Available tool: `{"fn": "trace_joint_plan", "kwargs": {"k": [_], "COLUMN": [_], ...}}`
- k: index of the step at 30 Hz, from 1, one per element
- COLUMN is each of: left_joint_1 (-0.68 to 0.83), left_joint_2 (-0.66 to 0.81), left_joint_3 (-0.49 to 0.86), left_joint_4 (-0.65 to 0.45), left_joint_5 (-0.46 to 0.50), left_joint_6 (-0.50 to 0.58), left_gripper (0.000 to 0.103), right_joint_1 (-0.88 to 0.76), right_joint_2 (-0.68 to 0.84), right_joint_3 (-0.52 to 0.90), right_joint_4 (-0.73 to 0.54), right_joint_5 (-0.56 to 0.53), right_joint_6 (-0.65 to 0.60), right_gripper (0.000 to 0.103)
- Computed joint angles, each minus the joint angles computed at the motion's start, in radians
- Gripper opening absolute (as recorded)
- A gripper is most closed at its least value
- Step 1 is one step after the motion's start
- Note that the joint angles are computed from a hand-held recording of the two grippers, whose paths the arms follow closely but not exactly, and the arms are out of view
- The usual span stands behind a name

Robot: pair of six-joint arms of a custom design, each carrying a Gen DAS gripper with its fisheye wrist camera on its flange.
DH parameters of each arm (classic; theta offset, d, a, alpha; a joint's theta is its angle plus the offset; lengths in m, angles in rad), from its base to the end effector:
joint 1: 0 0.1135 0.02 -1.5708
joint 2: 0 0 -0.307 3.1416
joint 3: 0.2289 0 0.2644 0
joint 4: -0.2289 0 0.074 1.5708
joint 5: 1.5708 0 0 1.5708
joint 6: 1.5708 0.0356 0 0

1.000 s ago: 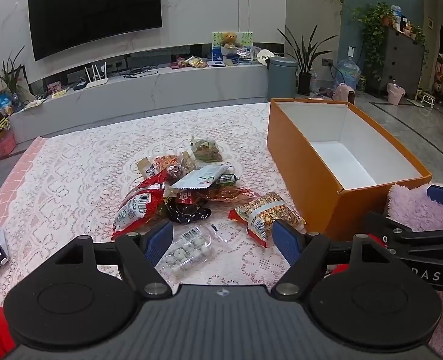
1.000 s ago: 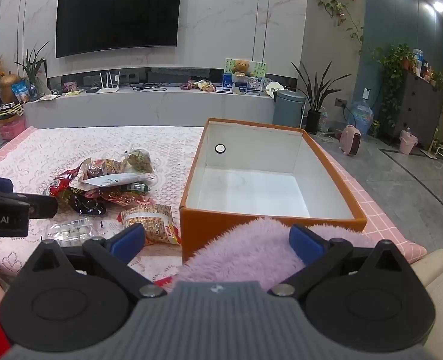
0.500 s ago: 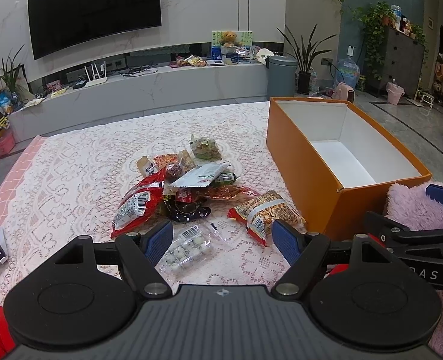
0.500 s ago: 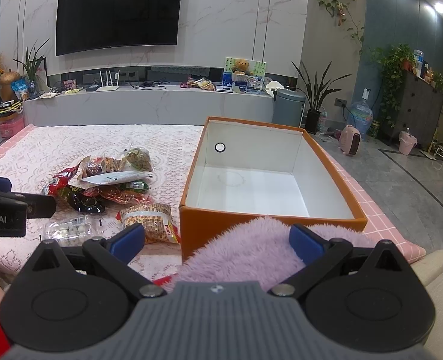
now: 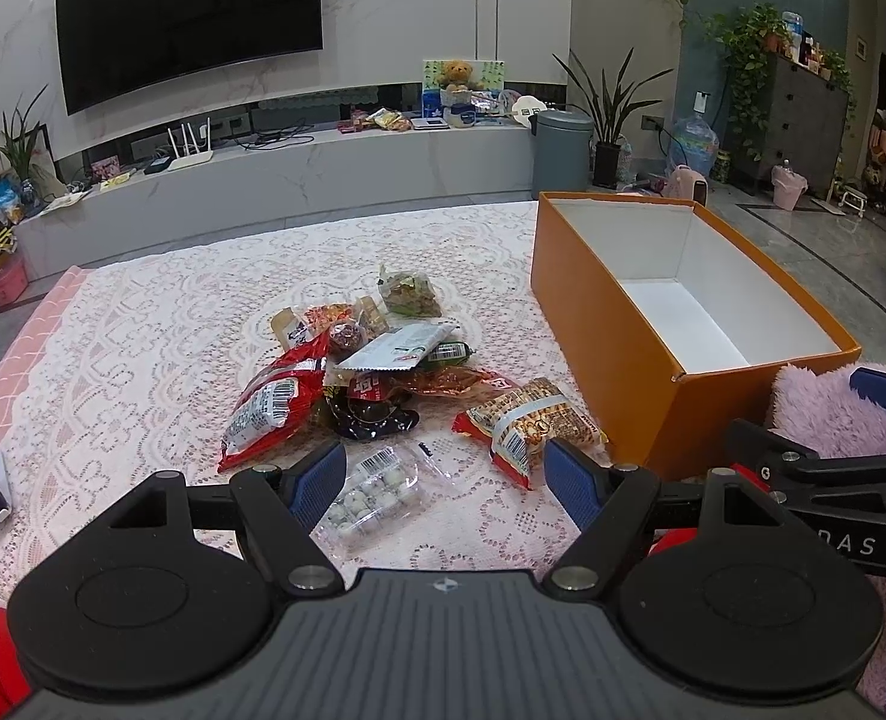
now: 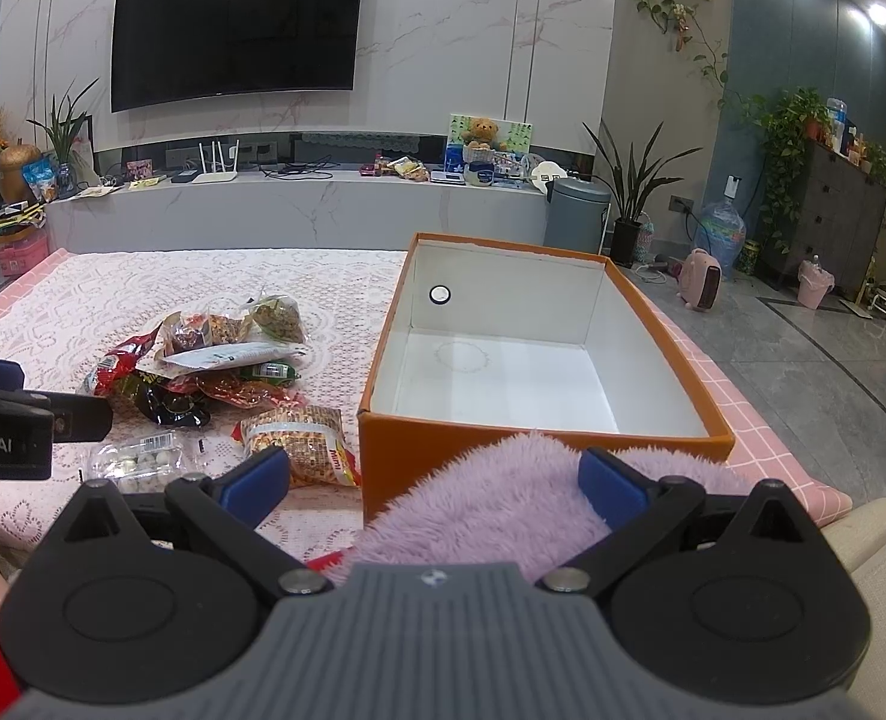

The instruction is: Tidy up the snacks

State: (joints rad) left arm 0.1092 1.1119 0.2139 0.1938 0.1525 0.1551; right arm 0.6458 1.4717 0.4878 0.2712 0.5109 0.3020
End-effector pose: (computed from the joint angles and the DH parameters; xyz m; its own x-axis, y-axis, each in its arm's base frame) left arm 0.1742 0.0137 0.1540 -0.6347 0.0840 -0.7682 0.1067 0.9941 0.0206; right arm 0.2194 0.1436 0.1691 -0.5668 -0.1023 -0.8175 -0.0638 0.9947 -0.0802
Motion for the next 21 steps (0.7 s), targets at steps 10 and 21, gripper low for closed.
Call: {"fn": "trace_joint_plan", "kwargs": {"k": [10,21], "left_joint_1": [0.003,0.005], "left_joint_2": [0.007,0.006], "left_joint_3": [-0.003,-0.011], "left_joint_4": [0.008,0.017], "left_joint_5": [0.003,0.012], "left_joint_6": [-0.002,-0.004], "left_gripper": [0.088,0.088], "right_joint_1": [0.0,0.0], "right_joint_2": [-0.002,0.0], "right_joint_3": [0.0,0.001], "right_joint_4": [-0.002,-0.003], "right_joint_5": [0.0,0.001], "right_joint_6": [0.0,-0.001], "right_gripper": [0.1,0.1]}}
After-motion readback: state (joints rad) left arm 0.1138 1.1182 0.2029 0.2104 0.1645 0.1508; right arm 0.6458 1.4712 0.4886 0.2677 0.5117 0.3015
